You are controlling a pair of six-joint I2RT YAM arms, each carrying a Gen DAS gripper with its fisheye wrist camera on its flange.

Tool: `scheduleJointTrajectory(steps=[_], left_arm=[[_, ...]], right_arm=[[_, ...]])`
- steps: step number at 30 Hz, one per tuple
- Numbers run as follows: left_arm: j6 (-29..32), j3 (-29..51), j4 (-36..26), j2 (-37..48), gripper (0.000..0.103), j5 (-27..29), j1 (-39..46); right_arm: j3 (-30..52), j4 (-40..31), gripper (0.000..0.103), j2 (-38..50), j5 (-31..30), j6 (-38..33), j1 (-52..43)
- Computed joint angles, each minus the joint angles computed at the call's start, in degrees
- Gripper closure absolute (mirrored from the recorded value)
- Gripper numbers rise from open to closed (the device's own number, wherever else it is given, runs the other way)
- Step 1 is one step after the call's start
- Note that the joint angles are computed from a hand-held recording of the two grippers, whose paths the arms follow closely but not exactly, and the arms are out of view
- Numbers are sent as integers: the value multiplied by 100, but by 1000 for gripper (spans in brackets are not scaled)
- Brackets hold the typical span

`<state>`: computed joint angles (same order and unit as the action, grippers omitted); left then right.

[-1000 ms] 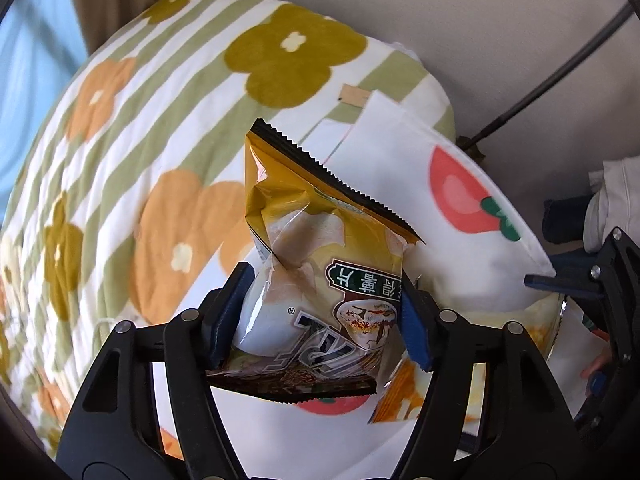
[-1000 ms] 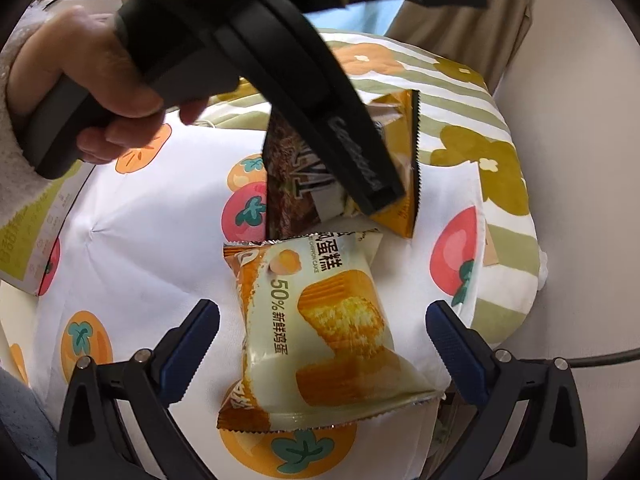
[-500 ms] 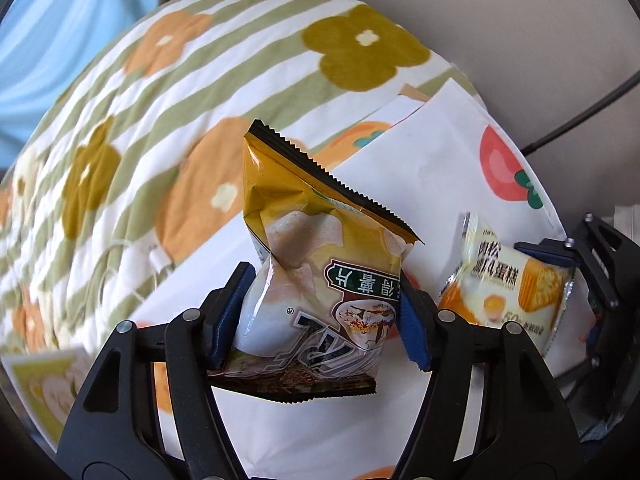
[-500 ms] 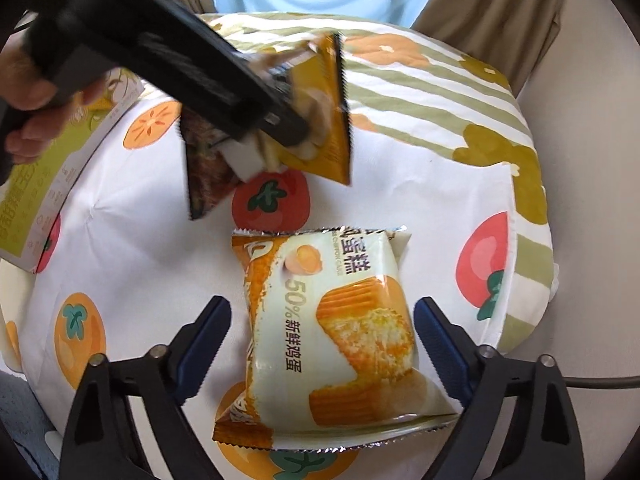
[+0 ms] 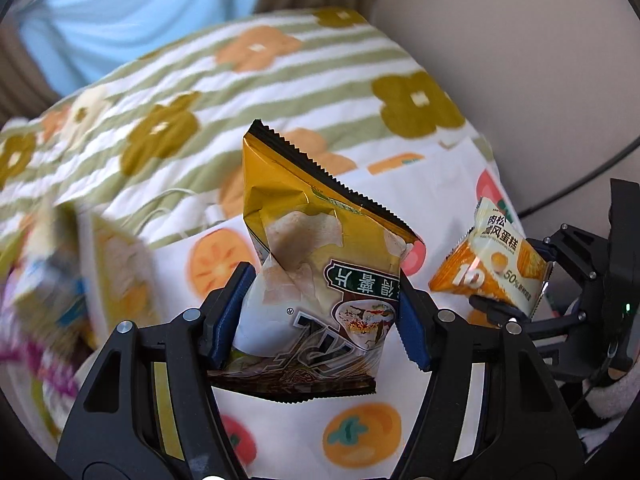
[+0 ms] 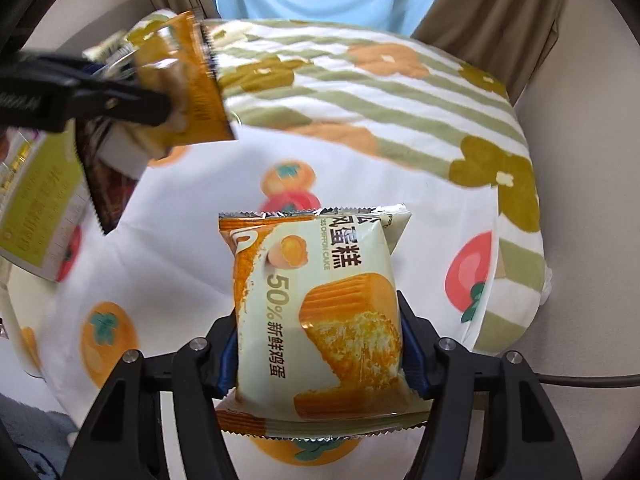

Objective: Organize snacks
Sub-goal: 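Grasp the brown TATE packet with the left tool while the right tool grasps the orange cake packet, then drop the TATE packet into the box with the left tool while the right tool drops the cake packet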

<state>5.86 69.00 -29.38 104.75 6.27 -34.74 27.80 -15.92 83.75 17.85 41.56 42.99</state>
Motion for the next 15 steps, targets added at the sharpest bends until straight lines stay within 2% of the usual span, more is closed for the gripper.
scheduleJointTrajectory(steps=[4,8,11,15], left_arm=[[-15,-572,-254,-1148,40,226,668],[343,-852,-683,-2061,40,613,1759],[987,-850,-1053,-2402,40,1036,2809],[2105,-575,-1511,-2254,40,1563,4172]], right_arm=[[772,-846,43,-236,221,224,418],[1827,-1466,43,64,542,414,924],[2778,-1807,43,545,798,614,1313],[4103,-2097,43,1417,1127,885,1729]])
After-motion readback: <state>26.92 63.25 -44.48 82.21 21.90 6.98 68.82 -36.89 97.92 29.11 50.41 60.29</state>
